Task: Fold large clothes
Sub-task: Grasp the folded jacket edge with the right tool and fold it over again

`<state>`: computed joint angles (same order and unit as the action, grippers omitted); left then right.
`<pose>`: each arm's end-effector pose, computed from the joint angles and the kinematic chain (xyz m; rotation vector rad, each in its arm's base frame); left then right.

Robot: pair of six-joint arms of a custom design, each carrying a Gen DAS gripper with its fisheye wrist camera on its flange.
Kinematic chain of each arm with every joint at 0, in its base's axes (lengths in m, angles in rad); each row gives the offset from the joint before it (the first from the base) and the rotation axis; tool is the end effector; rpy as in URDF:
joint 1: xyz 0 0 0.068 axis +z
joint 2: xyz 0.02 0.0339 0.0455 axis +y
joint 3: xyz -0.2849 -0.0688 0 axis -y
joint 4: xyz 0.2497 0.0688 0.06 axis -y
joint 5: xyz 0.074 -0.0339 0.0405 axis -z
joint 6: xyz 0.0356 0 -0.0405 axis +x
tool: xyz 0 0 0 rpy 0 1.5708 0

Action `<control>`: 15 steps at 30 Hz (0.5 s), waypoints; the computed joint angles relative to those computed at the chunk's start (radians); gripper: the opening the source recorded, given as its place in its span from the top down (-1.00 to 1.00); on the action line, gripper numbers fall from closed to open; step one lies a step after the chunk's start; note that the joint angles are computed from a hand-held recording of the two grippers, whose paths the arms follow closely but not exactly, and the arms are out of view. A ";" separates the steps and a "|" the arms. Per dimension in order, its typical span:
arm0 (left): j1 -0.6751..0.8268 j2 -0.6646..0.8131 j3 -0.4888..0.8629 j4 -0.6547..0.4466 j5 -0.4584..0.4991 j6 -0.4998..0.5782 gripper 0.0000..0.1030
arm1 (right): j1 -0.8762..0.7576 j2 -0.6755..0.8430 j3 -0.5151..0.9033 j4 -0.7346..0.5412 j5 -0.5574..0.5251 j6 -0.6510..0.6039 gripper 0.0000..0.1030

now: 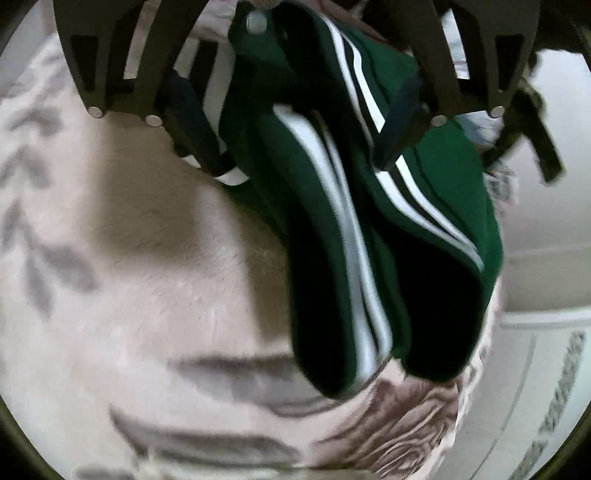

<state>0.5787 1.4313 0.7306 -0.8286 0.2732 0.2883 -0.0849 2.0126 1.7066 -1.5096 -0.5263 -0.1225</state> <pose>0.1848 0.1092 0.1723 -0.4213 2.9398 -0.3446 0.3728 -0.0138 0.2514 -0.0408 -2.8499 -0.7996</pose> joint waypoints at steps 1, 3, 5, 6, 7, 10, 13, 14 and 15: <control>0.019 0.035 -0.002 -0.013 0.049 0.007 -0.97 | -0.017 0.015 -0.021 0.013 -0.035 -0.012 -0.78; 0.057 0.124 -0.012 -0.025 0.199 0.041 -0.97 | -0.038 0.055 -0.059 0.036 -0.110 -0.026 -0.86; 0.058 0.184 -0.016 -0.030 0.305 0.073 -0.94 | -0.042 0.061 -0.108 0.090 -0.150 -0.017 -0.86; 0.047 0.195 -0.025 -0.012 0.353 0.077 -0.93 | -0.042 0.061 -0.122 0.103 -0.165 -0.012 -0.82; 0.039 0.189 -0.029 0.002 0.373 0.077 -0.90 | -0.048 0.058 -0.132 0.104 -0.181 0.003 -0.76; 0.000 0.196 0.012 0.021 0.436 0.050 -0.90 | -0.080 0.020 -0.176 0.103 -0.224 0.083 -0.33; 0.013 0.265 0.128 -0.033 0.478 0.061 -0.90 | -0.128 -0.083 -0.323 0.104 -0.352 0.167 -0.04; 0.009 0.285 0.177 -0.046 0.483 0.065 -0.90 | -0.136 -0.107 -0.358 0.099 -0.383 0.181 -0.02; -0.005 0.303 0.219 -0.048 0.478 0.064 -0.90 | -0.143 -0.168 -0.444 0.106 -0.432 0.214 -0.02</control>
<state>0.5732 1.7345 0.9495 -0.8765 0.7513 0.3520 -0.2282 1.8445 1.2631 -1.4038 -0.9578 0.0918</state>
